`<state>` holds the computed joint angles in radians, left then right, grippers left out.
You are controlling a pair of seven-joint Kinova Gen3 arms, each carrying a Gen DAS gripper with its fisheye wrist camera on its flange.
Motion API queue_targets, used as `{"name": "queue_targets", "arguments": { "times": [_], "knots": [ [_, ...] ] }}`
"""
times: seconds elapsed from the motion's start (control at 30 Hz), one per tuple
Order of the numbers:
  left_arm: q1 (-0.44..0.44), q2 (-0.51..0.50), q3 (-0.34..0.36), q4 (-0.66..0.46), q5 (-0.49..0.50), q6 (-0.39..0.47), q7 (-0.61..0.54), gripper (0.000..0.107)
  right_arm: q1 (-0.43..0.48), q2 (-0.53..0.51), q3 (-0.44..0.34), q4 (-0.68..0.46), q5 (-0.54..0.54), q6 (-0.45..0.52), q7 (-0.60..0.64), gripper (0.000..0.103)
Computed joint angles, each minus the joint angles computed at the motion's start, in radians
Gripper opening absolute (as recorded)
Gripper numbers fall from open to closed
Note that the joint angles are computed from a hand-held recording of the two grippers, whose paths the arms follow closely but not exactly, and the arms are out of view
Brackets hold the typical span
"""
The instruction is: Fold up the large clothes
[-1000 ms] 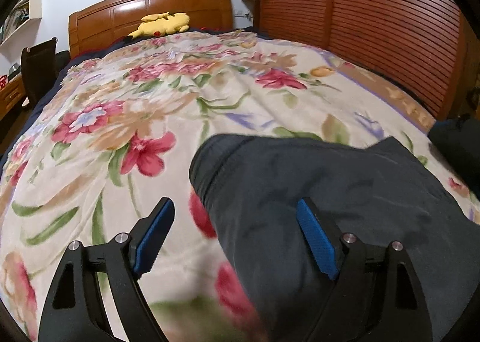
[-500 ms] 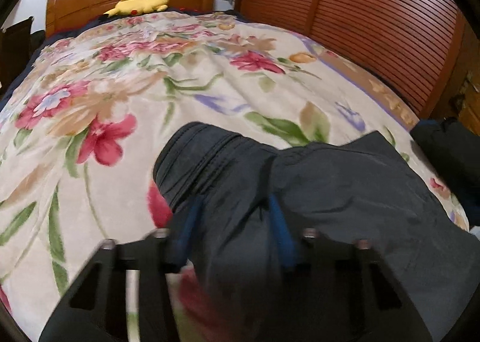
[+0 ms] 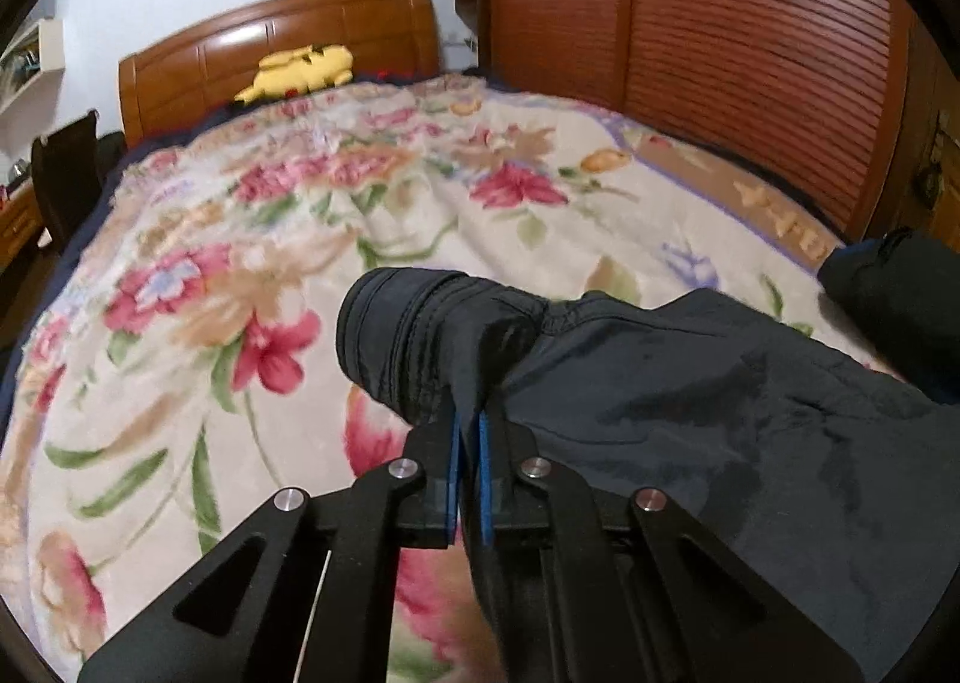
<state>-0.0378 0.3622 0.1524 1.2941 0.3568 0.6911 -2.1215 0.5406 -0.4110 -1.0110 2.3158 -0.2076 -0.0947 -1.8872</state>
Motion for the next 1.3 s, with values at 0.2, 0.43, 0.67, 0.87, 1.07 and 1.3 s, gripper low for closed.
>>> {"name": "queue_targets", "arguments": {
  "times": [0.2, 0.43, 0.67, 0.87, 1.07, 1.3],
  "knots": [
    [0.086, -0.047, 0.004, -0.022, -0.04, -0.036, 0.06, 0.005, -0.01, -0.043, 0.095, -0.016, 0.047, 0.032, 0.056, 0.008],
    [0.241, -0.027, 0.029, -0.187, -0.101, -0.028, 0.184, 0.005, -0.103, -0.192, 0.361, -0.042, 0.146, 0.166, 0.097, 0.008],
    [0.445, 0.084, 0.059, -0.468, -0.169, 0.057, 0.285, 0.005, -0.134, -0.377, 0.645, -0.094, 0.276, 0.396, 0.13, 0.008],
    [0.603, 0.211, 0.034, -0.631, -0.197, 0.117, 0.334, 0.005, -0.091, -0.491, 0.834, -0.075, 0.367, 0.54, 0.147, 0.008],
    [0.67, 0.31, -0.017, -0.688, -0.276, 0.179, 0.41, 0.005, -0.088, -0.448, 0.976, 0.078, 0.403, 0.574, 0.136, 0.008],
    [0.649, 0.234, -0.002, -0.548, -0.294, 0.135, 0.363, 0.014, -0.118, -0.501, 1.042, 0.14, 0.378, 0.562, 0.111, 0.013]
  ]
}}
